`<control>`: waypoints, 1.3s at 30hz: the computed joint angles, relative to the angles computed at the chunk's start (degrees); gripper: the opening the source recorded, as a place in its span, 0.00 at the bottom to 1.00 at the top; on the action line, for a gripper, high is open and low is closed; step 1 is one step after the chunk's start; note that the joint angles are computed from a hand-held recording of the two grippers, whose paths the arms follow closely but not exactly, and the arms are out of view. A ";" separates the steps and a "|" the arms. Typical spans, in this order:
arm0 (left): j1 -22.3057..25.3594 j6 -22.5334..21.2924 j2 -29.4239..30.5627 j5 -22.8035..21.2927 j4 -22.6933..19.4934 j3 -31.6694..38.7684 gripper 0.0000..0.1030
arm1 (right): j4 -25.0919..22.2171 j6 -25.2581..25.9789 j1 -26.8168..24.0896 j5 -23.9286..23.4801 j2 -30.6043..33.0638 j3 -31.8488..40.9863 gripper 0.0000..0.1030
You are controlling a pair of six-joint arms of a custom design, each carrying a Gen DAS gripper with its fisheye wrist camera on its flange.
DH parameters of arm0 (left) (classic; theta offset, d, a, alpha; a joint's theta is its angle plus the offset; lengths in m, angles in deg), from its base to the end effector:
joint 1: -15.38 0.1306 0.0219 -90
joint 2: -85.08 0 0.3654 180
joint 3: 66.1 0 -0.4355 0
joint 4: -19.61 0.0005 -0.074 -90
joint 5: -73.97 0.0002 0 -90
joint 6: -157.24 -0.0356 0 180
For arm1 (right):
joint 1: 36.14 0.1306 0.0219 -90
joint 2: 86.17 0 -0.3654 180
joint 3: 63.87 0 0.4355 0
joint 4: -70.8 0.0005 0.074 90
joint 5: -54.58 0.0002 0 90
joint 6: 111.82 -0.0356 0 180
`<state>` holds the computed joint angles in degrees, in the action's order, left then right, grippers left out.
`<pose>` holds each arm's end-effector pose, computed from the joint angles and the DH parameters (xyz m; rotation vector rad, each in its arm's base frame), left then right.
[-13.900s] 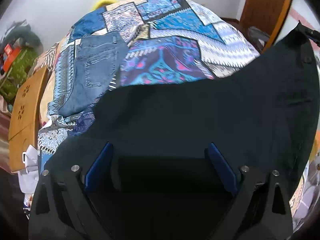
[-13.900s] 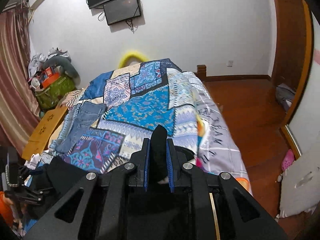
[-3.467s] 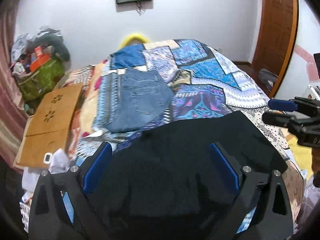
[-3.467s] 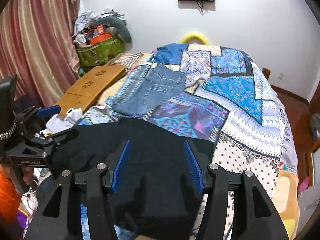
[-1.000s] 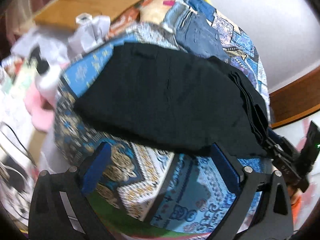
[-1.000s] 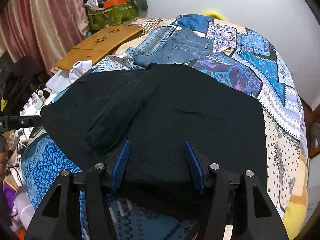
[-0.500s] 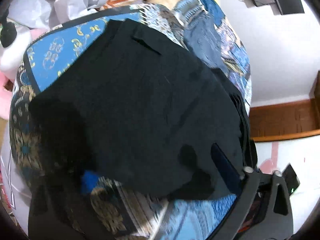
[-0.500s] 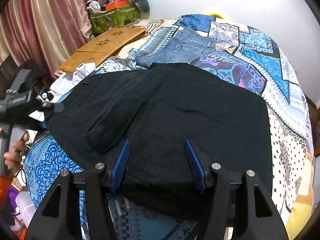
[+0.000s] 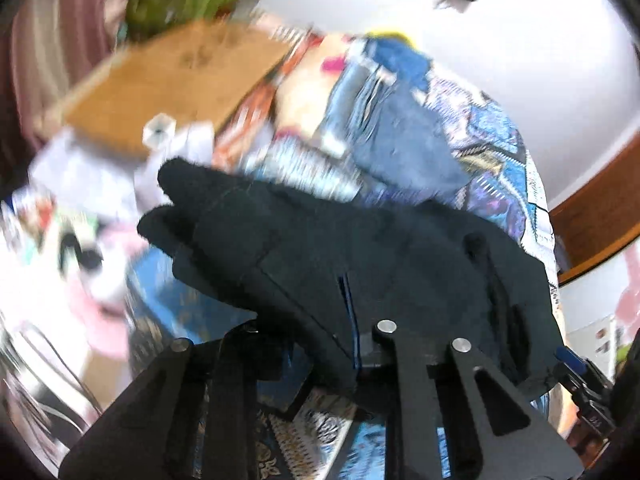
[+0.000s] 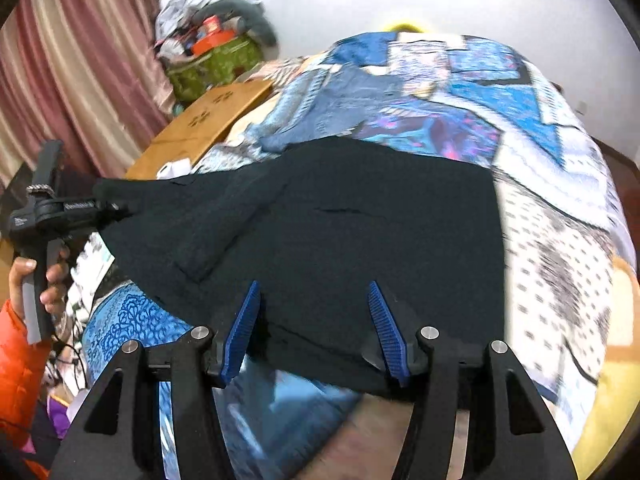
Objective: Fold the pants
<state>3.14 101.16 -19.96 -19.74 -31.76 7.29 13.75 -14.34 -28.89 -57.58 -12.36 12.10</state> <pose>0.4189 -0.0890 0.3840 -0.4989 2.4603 -0.2550 0.4116 0.0654 0.4103 -0.4718 2.4479 0.4857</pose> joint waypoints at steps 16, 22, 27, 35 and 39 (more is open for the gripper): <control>-17.45 -17.72 12.77 -14.81 6.76 22.89 0.15 | -3.54 3.05 -9.10 -2.38 -4.00 -4.08 0.51; -21.60 -18.73 18.74 -7.10 6.59 25.99 0.14 | -3.81 1.95 -10.10 -4.55 -4.77 -4.57 0.51; -24.09 -19.00 23.30 0.05 2.84 26.21 0.14 | -3.76 1.33 -10.64 -5.24 -5.81 -5.39 0.51; -25.07 -20.47 25.41 4.52 -3.76 27.85 0.60 | -4.09 1.34 -10.87 -4.98 -7.11 -6.17 0.51; -26.11 -21.31 22.81 -2.43 -1.54 27.14 0.87 | -3.67 0.02 -10.63 -4.75 -7.33 -6.33 0.51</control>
<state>-22.97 79.85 2.85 -22.18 -33.30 34.42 10.08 -14.32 -39.52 -62.33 -19.69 5.77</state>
